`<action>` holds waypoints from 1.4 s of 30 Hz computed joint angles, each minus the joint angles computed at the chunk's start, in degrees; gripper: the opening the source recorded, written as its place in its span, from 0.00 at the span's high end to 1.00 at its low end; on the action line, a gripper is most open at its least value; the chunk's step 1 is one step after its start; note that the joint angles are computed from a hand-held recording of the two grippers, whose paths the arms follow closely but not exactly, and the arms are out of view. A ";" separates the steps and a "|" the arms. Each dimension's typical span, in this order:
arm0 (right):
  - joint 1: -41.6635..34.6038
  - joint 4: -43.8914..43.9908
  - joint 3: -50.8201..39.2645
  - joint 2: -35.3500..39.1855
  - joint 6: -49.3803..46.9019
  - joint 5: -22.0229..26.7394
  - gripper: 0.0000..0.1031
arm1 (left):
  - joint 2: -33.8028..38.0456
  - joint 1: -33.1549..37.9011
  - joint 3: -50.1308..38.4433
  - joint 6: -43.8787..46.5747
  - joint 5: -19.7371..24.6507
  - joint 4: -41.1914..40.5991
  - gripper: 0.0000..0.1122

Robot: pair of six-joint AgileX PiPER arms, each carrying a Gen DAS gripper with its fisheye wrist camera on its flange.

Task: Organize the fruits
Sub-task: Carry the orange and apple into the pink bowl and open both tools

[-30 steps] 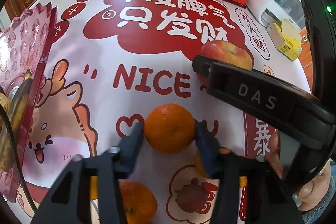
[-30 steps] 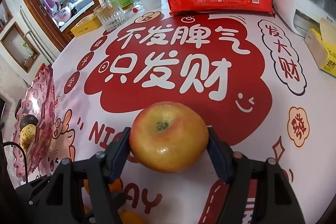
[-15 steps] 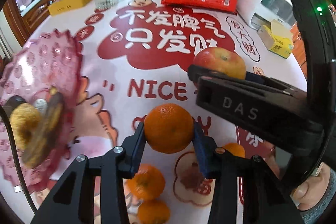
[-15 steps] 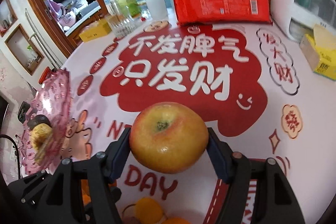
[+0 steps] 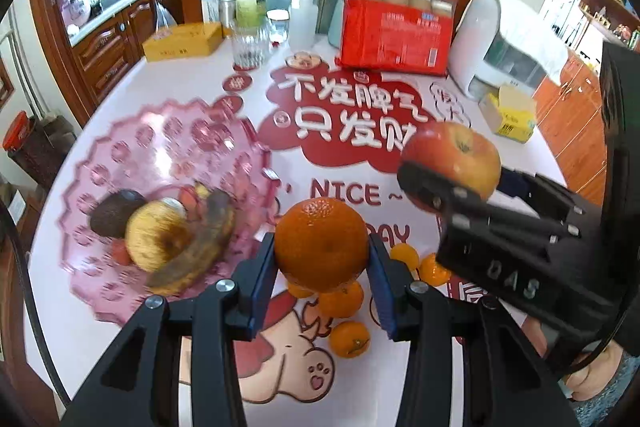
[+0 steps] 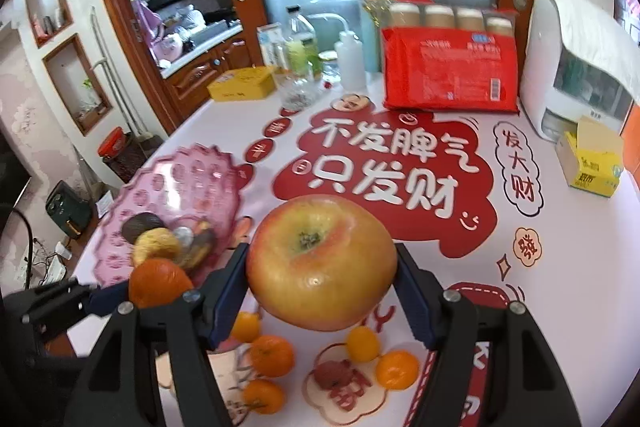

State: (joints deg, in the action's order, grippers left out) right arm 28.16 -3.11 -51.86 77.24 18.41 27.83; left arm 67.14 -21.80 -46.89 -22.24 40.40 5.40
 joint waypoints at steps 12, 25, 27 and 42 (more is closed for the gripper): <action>13.76 -16.22 -14.24 -0.12 17.32 11.62 0.33 | -7.44 13.13 -10.35 16.07 10.96 0.26 0.63; 14.89 -4.52 -29.51 22.84 12.84 8.88 0.33 | 10.37 38.06 -9.70 32.92 -0.25 -9.49 0.63; 14.79 -2.38 -30.93 26.32 11.90 8.31 0.33 | 14.42 40.50 -10.00 36.03 -1.77 -13.32 0.63; 13.35 7.61 -35.94 38.34 4.14 8.73 0.32 | 28.17 40.17 -9.73 33.03 -11.88 -12.82 0.61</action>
